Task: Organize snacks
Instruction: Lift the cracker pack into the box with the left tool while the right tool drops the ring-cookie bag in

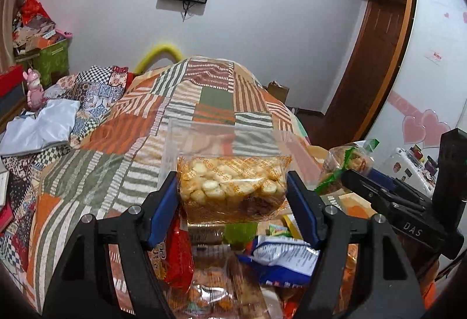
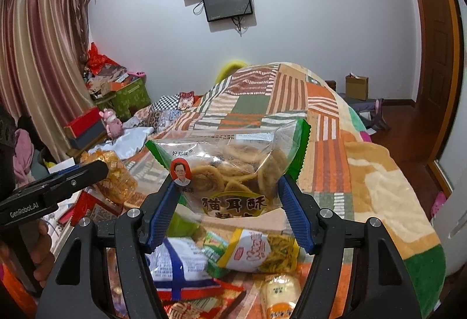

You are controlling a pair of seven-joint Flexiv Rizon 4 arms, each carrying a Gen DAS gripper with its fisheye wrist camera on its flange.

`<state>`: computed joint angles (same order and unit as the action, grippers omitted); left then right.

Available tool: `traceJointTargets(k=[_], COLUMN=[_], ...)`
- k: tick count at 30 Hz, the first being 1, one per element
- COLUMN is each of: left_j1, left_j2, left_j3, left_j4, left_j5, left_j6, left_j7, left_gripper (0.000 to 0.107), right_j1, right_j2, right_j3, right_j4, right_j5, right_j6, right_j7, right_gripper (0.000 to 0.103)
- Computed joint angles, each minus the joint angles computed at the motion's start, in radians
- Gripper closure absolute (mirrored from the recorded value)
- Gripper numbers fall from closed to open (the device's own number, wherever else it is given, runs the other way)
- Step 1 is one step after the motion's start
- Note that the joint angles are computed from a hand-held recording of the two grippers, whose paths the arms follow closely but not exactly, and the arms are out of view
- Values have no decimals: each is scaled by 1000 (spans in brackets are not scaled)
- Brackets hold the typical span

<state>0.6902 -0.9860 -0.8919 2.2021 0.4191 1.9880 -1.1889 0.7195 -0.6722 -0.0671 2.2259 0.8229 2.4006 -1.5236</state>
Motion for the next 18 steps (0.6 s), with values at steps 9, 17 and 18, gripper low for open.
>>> traceJointTargets(k=[9,17,18], left_j1=[-119,-176,-184], left_j2=[23,14,13], left_j3=[59,86,92], left_j4=[-97,-164,-168], left_j5=[-63,-165,-176], left_j6=[-28,-143,-146], left_j7=[-5,10,16], left_gripper=[35,35,35], right_j1=[-20,-3,5], right_j2=[6,-13,-16], right_j3=[-30,-92,-104], right_j4=[-28,-48,-48], right_j5=[-43,-80,-82], right_j6=[-58,-142,-151], right_j7=[-17,2,4], right_gripper=[37,37,37])
